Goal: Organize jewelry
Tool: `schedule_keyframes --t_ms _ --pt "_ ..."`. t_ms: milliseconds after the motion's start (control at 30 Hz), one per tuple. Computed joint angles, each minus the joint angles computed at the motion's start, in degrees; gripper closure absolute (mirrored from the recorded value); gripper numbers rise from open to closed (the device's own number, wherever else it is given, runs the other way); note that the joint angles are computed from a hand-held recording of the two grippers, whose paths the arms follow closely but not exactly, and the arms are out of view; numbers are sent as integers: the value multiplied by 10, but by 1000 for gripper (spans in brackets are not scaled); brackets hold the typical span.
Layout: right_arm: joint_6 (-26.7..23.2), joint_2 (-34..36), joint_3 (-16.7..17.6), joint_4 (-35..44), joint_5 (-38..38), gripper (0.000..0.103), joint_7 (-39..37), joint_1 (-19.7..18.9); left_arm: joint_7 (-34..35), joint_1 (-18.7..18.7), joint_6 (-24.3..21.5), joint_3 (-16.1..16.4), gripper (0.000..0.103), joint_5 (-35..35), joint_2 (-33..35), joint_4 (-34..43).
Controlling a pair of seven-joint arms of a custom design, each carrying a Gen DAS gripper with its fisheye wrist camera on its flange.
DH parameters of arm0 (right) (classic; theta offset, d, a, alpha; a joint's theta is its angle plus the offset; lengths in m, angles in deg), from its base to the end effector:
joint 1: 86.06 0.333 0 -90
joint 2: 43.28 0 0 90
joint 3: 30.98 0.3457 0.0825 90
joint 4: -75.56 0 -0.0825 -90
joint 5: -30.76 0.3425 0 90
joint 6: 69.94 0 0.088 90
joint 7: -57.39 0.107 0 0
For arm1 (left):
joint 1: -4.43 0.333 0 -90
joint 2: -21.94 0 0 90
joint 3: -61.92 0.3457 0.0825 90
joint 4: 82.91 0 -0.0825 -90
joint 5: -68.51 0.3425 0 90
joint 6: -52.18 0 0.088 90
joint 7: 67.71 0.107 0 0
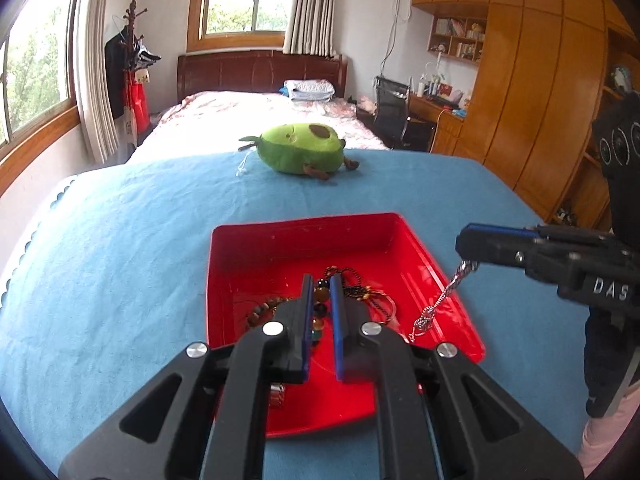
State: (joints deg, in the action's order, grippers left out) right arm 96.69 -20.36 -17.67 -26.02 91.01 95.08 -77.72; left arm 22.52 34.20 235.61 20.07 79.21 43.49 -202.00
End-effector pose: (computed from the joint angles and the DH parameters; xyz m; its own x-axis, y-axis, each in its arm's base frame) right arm 0.6383 0.1725 0.4488 0.3982 -0.8627 -0.3118 -0.6897 -0.0575 -0.7218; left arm 0.6055 -0.0958 0.4483 -0.3044 -0.9460 0.1116 -0.6461 0.1189 -0.7540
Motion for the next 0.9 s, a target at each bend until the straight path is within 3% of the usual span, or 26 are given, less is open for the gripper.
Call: schedule_keyframes --t_ms 100,200,300,333,400,500,533,633,833,900 --pt "-6 24 -10 15 -22 93 29 5 -5 -46 -21 47 97 -2 20 29" --pt "-11 43 -15 28 -47 93 58 6 0 -73 -38 75 97 -14 32 49" --pt "-19 55 -22 32 -82 86 94 10 11 -92 -75 93 93 -33 42 70" --pt "-18 56 -33 30 -102 72 120 19 13 -98 -92 99 89 -42 45 78" --pt "-2 53 -31 18 -116 66 141 18 18 -107 -106 111 54 -57 45 84" --pt "18 42 -10 -6 -114 66 135 2 34 -109 -95 118 52 -81 36 71" --pt "22 37 0 -15 -106 65 128 -6 45 -98 -94 107 51 -95 30 62" --pt "44 22 12 -43 -92 53 115 -10 68 -89 -90 99 45 -126 16 42" --pt "98 -12 -5 -110 -127 21 158 22 71 -113 -67 136 25 -163 -31 -19" --pt "100 -25 -23 -131 -151 12 196 38 46 -149 -45 180 11 -150 -49 -44"
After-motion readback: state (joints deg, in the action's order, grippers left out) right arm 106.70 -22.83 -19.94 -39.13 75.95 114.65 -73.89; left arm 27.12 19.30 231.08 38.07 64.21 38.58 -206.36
